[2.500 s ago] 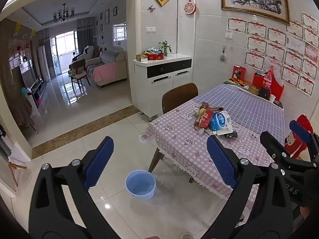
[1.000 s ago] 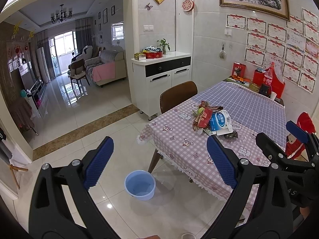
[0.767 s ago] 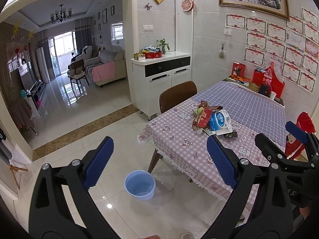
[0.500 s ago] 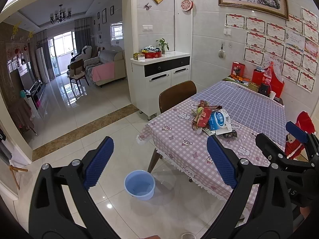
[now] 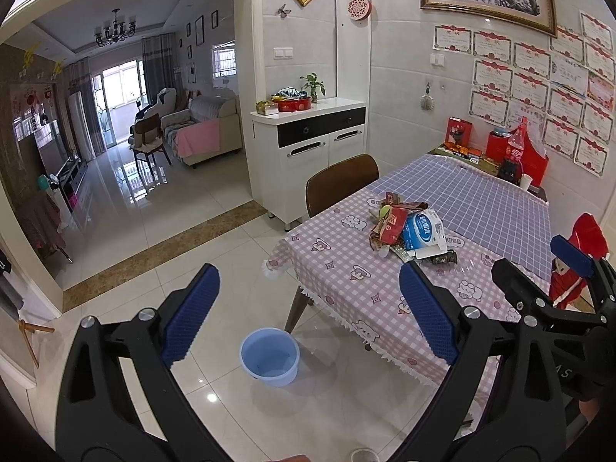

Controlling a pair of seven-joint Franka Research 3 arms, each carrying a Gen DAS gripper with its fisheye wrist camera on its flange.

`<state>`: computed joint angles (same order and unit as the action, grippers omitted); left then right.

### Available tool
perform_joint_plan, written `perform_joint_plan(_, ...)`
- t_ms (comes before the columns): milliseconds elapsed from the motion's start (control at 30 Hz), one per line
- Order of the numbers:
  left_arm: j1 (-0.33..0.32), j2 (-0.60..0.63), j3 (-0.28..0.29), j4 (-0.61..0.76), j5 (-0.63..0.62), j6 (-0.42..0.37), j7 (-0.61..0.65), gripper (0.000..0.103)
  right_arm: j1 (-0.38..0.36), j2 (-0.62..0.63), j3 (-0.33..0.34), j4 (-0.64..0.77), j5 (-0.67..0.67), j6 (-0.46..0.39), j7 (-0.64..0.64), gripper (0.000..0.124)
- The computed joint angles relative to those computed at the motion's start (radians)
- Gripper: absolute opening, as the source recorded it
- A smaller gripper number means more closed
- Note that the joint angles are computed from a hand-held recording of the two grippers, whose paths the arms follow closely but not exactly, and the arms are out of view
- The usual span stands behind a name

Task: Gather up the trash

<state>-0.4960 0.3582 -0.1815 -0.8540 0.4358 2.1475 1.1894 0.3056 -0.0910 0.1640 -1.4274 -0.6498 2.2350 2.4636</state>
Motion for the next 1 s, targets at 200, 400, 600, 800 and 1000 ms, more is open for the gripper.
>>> perform_joint_plan(200, -0.001, -0.002, 0.0, -0.005, 0.001, -0.001, 0.002, 0.093, 0.001, 0.006, 0.0, 0.011, 0.004, -0.008, -0.007, 0.099)
perform_joint_plan(400, 0.006, -0.023, -0.004, -0.043, 0.0, 0.011, -0.005, 0.093, 0.005, 0.006, -0.003, 0.013, 0.006, -0.01, -0.008, 0.099)
perform_joint_plan(600, 0.018, -0.038, -0.013, -0.066, -0.01, 0.009, 0.005, 0.093, 0.01, 0.006, -0.003, 0.014, 0.013, -0.025, -0.001, 0.099)
perform_joint_plan(800, 0.035, -0.055, -0.022, -0.084, -0.025, 0.006, 0.025, 0.093, 0.015, 0.004, 0.006, 0.013, 0.002, -0.043, 0.019, 0.099)
perform_joint_plan(1000, 0.058, -0.082, -0.029, -0.119, -0.044, 0.017, 0.043, 0.093, 0.032, 0.016, 0.015, 0.034, -0.015, -0.069, 0.038, 0.099)
